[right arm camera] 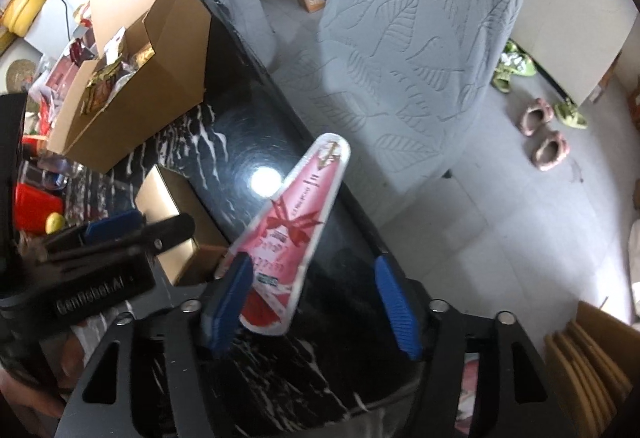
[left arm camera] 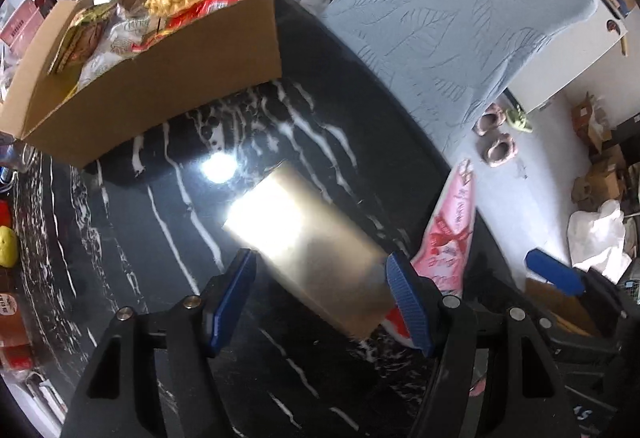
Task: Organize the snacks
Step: 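Grasp the pink cone-shaped snack bag with the right gripper while the left approaches the gold card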
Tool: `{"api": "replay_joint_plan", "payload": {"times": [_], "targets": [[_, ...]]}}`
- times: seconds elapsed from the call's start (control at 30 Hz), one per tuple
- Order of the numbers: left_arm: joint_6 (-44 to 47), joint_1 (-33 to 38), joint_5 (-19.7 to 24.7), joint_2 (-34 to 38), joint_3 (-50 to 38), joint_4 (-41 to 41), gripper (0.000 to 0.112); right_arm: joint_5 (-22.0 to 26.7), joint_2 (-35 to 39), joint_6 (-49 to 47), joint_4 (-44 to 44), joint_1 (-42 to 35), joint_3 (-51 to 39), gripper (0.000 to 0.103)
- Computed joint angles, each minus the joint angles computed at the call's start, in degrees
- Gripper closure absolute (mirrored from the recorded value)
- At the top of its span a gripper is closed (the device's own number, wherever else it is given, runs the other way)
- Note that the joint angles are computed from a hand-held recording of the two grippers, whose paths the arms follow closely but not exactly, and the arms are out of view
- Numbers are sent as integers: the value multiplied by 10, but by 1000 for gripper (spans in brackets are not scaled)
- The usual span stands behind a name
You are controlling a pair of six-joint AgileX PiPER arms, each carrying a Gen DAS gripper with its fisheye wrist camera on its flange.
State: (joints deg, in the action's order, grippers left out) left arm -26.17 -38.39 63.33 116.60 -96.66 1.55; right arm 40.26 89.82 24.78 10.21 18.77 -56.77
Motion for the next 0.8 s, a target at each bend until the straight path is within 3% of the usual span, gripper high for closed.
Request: {"api": "replay_joint_plan", "payload": {"times": [0.07,0.23,0.5,0.8], "targets": [[3,16,-15,-12,21,-22,45,-9,11,-8,7,0,-4,15],[46,51,-32,-26,49,-72,45,-21,43,-47,35,-3,-13,11],[78,83,-25,-28,44,-114,45,-29,84,-117,75,-18,-30,8],[85,78,-11,-5,19,-150,45,-13,113,-46,-28,10,-58,8]]}}
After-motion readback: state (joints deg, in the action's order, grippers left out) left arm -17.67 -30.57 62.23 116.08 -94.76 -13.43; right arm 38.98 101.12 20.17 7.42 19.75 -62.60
